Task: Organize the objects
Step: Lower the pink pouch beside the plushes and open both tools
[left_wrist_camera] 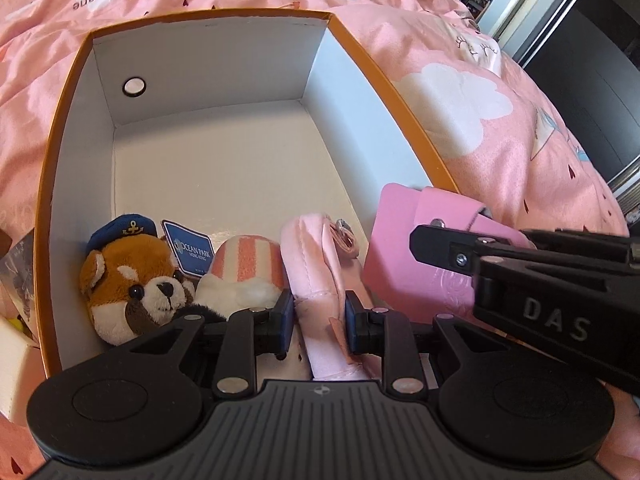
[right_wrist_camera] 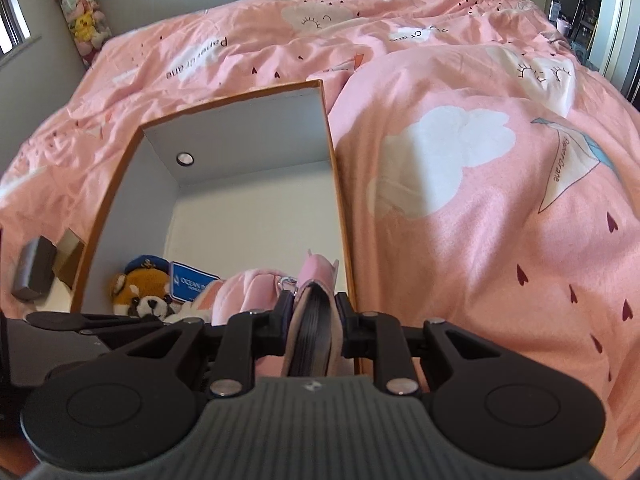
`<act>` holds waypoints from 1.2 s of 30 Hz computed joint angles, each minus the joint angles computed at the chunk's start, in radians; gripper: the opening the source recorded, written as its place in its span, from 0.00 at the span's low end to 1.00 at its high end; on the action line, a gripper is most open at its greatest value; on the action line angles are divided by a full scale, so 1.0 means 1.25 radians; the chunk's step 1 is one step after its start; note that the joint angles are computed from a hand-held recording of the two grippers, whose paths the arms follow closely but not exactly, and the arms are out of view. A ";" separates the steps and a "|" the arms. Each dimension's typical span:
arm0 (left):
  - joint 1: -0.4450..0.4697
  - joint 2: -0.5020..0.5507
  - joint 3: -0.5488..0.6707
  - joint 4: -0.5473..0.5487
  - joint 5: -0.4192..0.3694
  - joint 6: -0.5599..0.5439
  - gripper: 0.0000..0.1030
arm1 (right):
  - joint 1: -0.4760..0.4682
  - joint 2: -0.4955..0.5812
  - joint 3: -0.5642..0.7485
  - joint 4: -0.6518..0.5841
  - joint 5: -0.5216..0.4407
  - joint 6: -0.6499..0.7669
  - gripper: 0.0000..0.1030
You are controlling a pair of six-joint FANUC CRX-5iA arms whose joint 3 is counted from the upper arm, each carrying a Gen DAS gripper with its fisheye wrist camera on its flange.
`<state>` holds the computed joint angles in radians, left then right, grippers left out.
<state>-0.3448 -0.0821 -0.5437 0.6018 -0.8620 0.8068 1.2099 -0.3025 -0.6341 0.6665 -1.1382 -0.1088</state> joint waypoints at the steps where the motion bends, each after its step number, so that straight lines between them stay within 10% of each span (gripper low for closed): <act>1: -0.004 -0.004 -0.005 0.000 0.009 -0.008 0.30 | -0.002 0.010 0.009 -0.007 -0.005 0.021 0.23; 15: 0.046 0.011 -0.031 0.132 -0.068 -0.132 0.52 | -0.047 0.001 0.068 -0.132 0.007 0.186 0.23; 36: 0.155 0.051 0.007 0.215 -0.230 -0.152 0.41 | -0.002 -0.056 0.044 -0.137 -0.021 0.186 0.18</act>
